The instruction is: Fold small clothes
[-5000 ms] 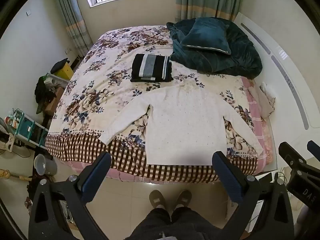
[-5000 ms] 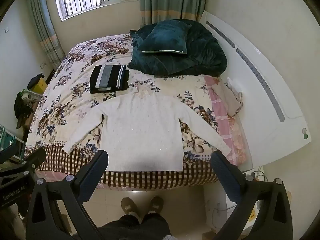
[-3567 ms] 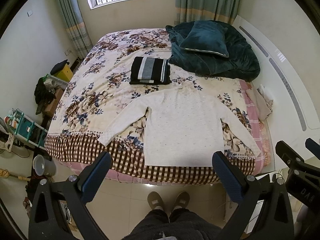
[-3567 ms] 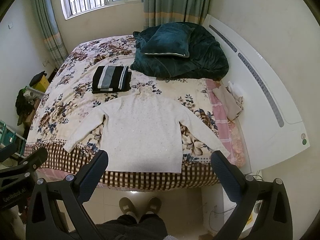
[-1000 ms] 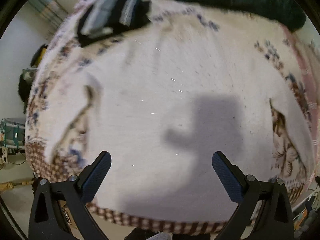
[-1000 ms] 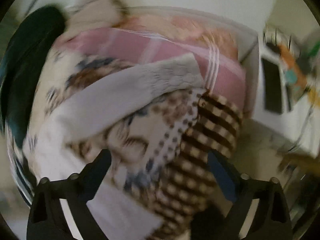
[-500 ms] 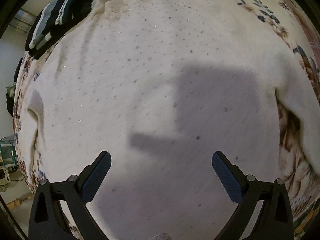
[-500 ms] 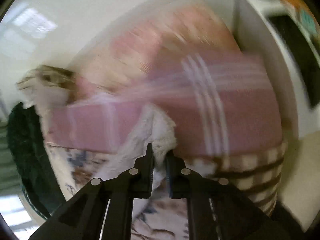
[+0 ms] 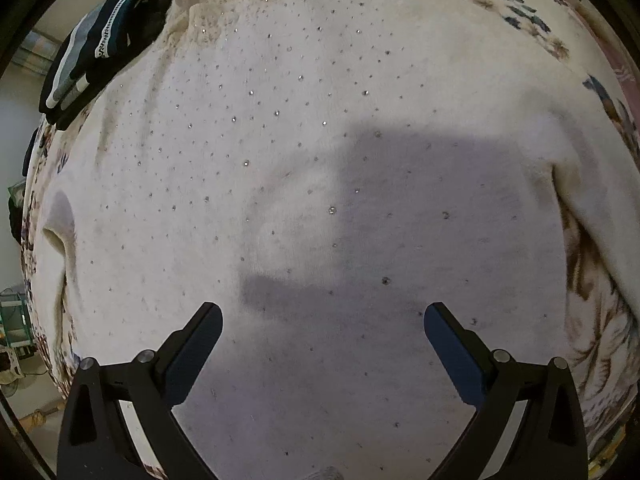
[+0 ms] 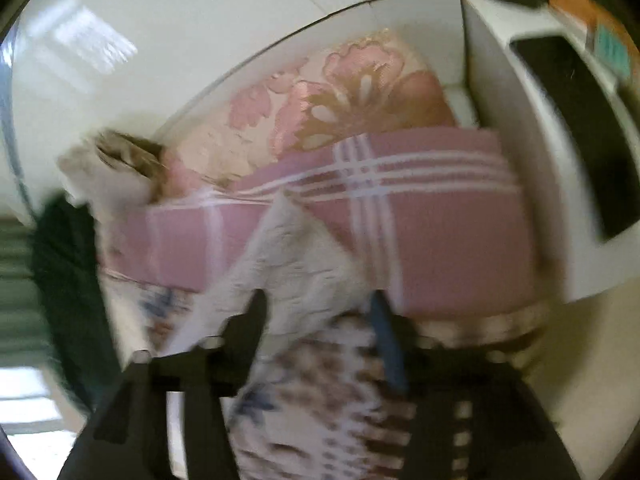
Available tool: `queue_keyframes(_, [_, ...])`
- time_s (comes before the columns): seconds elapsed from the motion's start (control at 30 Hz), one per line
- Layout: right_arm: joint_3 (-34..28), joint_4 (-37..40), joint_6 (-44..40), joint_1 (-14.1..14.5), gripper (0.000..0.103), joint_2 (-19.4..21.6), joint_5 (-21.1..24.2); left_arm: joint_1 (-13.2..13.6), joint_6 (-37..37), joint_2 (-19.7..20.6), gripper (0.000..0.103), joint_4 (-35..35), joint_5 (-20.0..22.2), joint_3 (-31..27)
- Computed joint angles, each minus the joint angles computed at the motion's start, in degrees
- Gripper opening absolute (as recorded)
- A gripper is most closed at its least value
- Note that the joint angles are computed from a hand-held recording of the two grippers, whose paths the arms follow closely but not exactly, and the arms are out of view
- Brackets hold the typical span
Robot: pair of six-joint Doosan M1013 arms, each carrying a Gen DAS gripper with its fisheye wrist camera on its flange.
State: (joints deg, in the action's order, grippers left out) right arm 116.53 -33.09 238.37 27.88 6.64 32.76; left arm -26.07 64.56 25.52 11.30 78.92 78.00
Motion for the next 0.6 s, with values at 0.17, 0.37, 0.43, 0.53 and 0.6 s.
queue_keyframes(0.17, [1.3,-8.2,11.0,-2.2,0.06,2.5,-5.5,0.3,-0.9,0.7,0.103,0.0,-0.7,0.4])
queue_keyframes(0.37, [-3.0,-10.8,6.7,-3.4,0.007,3.6,2.1,1.3,-0.9,0.2,0.103,0.3,-2.8,1.1])
queue_keyframes(0.43, [-5.2,-8.8,-0.9,-3.8,0.006,2.8,4.6,1.7,-1.2,-0.3,0.103,0.7,-4.3,1.8])
queue_keyframes(0.53, [-10.8,-5.2,-16.3,-4.4,0.006,2.9,7.9,2.9,-3.1,-1.2,0.103,0.2,-6.5,3.1])
queue_keyframes(0.6, [-14.3,-3.9,-23.6,-4.0,0.005,3.5,9.9,4.1,-3.8,-1.8,0.103,-0.8,-7.2,3.8])
